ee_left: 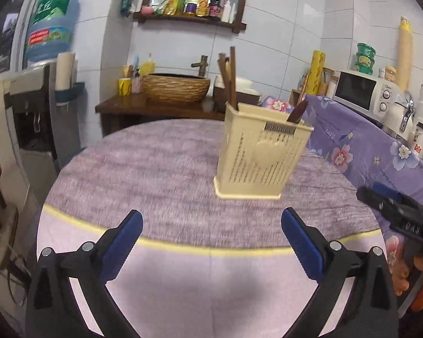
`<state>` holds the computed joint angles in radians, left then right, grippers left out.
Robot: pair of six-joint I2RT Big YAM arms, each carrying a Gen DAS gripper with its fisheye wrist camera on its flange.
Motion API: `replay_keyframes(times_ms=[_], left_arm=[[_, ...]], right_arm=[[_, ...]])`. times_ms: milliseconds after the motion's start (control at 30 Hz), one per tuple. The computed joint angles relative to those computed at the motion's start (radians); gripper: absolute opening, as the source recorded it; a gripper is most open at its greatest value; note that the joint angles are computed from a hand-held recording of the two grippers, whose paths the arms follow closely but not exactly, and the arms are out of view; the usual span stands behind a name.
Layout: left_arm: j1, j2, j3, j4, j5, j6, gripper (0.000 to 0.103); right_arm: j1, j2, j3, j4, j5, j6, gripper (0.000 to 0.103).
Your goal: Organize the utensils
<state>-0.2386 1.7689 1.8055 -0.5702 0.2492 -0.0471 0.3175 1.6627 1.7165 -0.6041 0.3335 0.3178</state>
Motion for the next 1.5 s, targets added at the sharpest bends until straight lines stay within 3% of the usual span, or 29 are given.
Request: replay_keyframes(times_ms=[100,200,367,533,700,833,1100,1500], left_arm=[[0.003,-0.059,-0.108,0.058,-0.007,-0.028,0.098],[-0.008,-0.13,-0.227,0.16,-0.043,-0.022,0.098],[-0.02,-0.265,-0.455,0.408,-0.099,-0.017,0.098],[-0.02,-0.337,-0.549,0.434,-0.113,0.015,0.098],[-0.01,-0.413,-0.646,0.512,-0.106,-0.027,0.098],[-0.018,-0.443,-0.688,0.591,-0.136,-0.005,0.098],[-0.022,-0.451,-0.712,0.645,-0.122,-0.005,0.098],[-0.024,-0.476,-0.759,0.747,-0.15,0.012,0.098]], right_arm=[[0.038,-0.049,-0.108,0.046,0.036,0.013,0.094],[0.092,-0.095,-0.205,0.1,0.078,0.021,0.095],[0.187,-0.186,-0.361,0.257,0.202,-0.017,0.097],[0.274,-0.254,-0.451,0.383,0.325,-0.132,0.097],[0.337,-0.305,-0.524,0.476,0.386,-0.16,0.097],[0.366,-0.318,-0.542,0.527,0.415,-0.211,0.097],[0.389,-0.329,-0.568,0.645,0.481,-0.324,0.097],[0.388,-0.328,-0.57,0.669,0.486,-0.337,0.097]])
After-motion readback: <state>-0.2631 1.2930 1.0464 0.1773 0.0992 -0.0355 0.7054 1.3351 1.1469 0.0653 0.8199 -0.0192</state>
